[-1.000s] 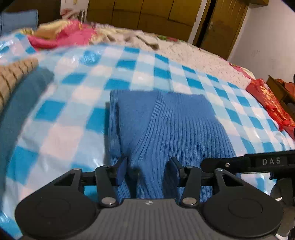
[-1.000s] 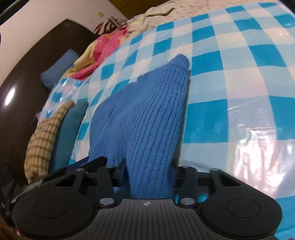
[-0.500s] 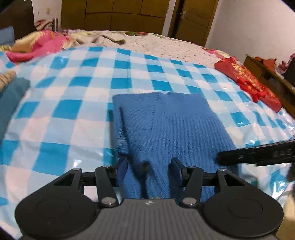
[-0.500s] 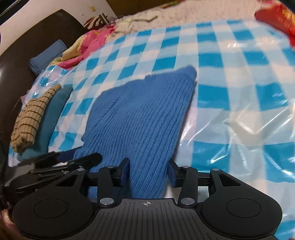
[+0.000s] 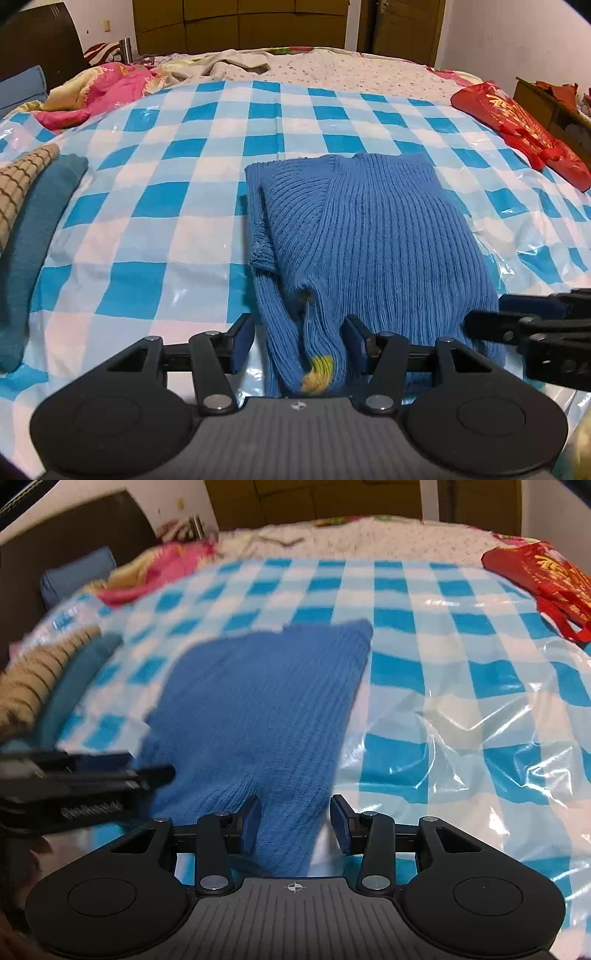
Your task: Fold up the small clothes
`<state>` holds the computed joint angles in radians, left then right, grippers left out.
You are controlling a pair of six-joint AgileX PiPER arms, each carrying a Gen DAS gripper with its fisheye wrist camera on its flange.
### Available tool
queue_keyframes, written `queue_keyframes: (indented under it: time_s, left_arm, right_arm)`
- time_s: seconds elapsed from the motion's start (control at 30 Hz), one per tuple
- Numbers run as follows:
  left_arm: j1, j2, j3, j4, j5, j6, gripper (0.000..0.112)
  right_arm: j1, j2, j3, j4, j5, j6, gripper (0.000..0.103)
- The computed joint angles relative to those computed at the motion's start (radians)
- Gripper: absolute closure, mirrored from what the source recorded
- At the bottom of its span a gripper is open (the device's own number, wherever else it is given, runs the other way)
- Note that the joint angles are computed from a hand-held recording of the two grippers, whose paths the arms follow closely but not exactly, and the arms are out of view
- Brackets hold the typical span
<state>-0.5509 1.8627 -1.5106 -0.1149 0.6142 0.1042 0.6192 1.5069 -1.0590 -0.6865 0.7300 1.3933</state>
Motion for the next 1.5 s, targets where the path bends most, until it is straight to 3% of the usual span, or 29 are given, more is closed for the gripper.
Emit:
queue_keyframes:
  time_s: [0.5, 0.93, 1.17, 1.33, 1.5]
  left_arm:
    - [-0.046, -0.087, 0.114, 0.168, -0.037, -0.176, 0.041]
    - [-0.072, -0.142, 0.209, 0.230, -0.070, -0.235, 0.022]
    - [-0.168, -0.129, 0.214, 0.562, -0.029, -0.481, 0.020]
    - [-0.137, -0.119, 0.196, 0.440, -0.023, -0.391, 0.020]
    - [-0.133, -0.116, 0.195, 0.424, -0.020, -0.388, 0.020]
  right_arm:
    - [0.121, -0.021, 0.038, -0.092, 0.068, 0.221, 0.059]
    - [0.189, -0.006, 0.055, -0.150, 0.107, 0.332, 0.058]
    - [0.205, -0.002, 0.065, -0.179, 0.108, 0.374, 0.056]
    - [0.204, 0.000, 0.069, -0.187, 0.105, 0.384, 0.055]
    - [0.208, 0.007, 0.066, -0.194, 0.107, 0.402, 0.055]
